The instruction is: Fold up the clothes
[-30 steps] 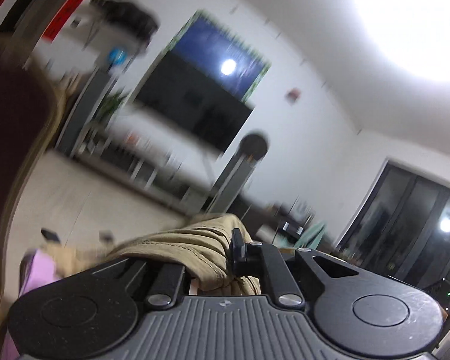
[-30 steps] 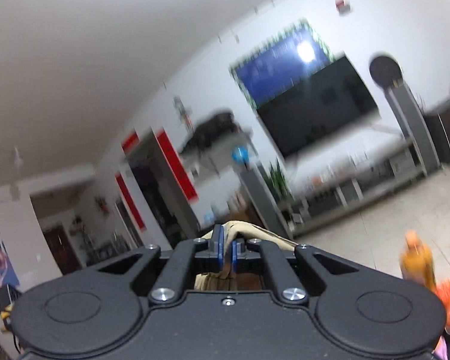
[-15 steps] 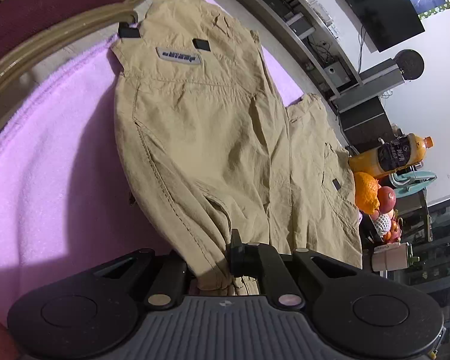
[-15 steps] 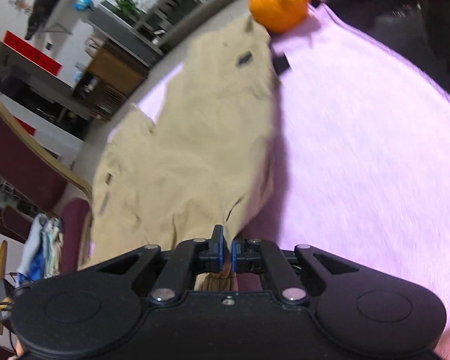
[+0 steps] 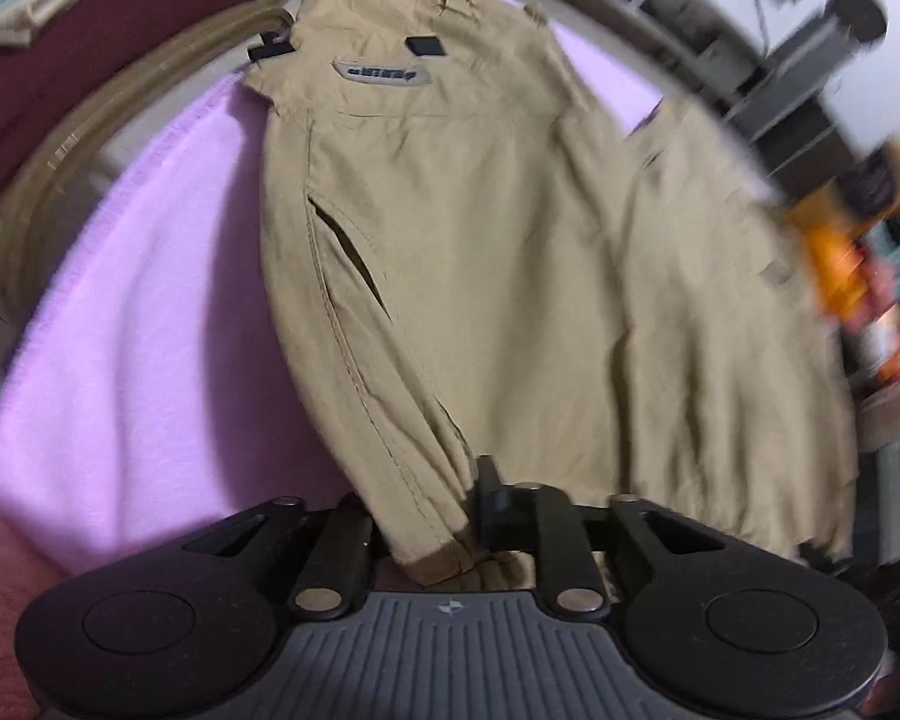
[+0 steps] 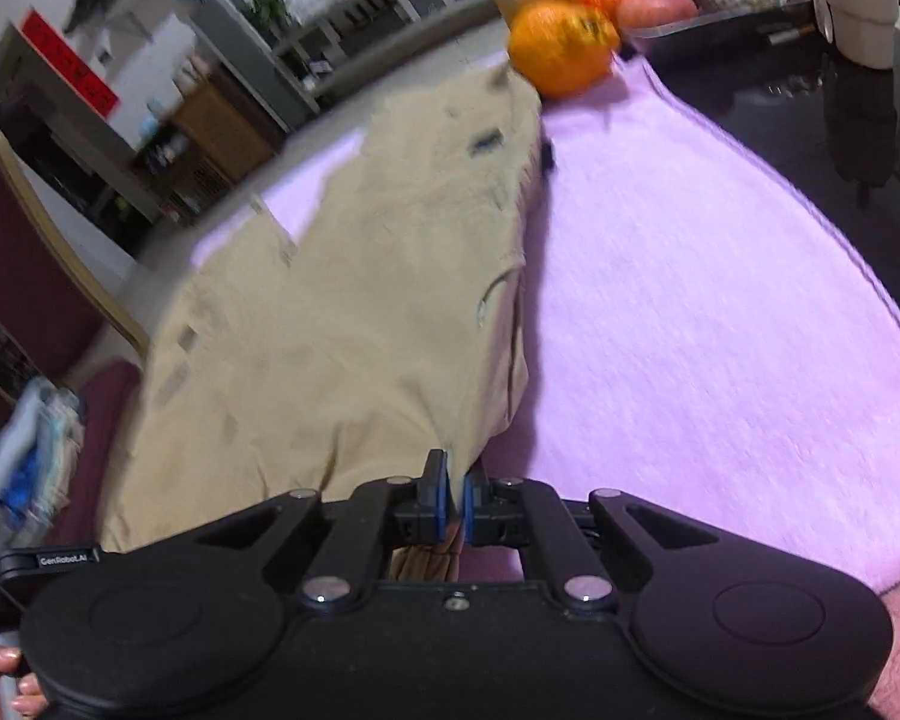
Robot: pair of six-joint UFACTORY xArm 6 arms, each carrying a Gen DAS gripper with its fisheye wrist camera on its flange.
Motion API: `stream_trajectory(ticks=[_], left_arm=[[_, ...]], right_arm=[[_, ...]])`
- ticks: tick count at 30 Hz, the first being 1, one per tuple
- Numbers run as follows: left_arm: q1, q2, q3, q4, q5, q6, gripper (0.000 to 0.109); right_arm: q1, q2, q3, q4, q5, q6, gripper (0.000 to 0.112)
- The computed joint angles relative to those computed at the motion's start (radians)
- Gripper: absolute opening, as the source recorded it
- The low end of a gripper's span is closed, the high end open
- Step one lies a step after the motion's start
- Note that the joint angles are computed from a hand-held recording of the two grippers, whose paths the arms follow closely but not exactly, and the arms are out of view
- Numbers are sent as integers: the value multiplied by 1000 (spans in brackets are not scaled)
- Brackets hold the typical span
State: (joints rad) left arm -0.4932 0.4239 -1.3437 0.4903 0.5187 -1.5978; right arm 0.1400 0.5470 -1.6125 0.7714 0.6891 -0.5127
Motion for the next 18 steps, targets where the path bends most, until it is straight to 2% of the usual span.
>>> stream_trajectory(ticks=[1, 2, 3, 6, 7, 10, 11, 12, 13, 16, 18], left_arm=[[-18, 3, -30, -9, 85, 27, 32], [-36, -8, -48, -6, 162, 32, 38], [-54, -18, -65, 0, 232, 35, 39], [-99, -97, -22, 74, 304, -15, 37], [-104, -119, 1, 125, 276, -49, 34], [-82, -148, 57, 285, 117, -152, 26], [-72, -122, 35, 305, 76, -144, 23], [-64, -90, 6, 298, 48, -114, 22], [-56, -56, -18, 281, 15, -80, 22], [-33, 33, -57, 232, -107, -11, 14], [-33, 74, -73, 159, -96, 57, 12]], right_arm=[[5, 13, -14, -59, 5, 34, 20], [8, 13, -13, -108, -2, 59, 33], [9, 2, 2, -115, -25, 52, 45], [-9, -57, 69, 40, -93, -78, 63], [-16, -68, 80, 104, -100, -125, 64], [-27, -63, 70, 212, -58, -197, 61], [-28, -57, 63, 231, -40, -212, 49], [-26, -52, 55, 242, -11, -234, 32], [-23, -44, 43, 239, 25, -257, 28], [-1, -13, 6, 172, 96, -287, 26], [32, -2, 11, 37, 35, -234, 24]])
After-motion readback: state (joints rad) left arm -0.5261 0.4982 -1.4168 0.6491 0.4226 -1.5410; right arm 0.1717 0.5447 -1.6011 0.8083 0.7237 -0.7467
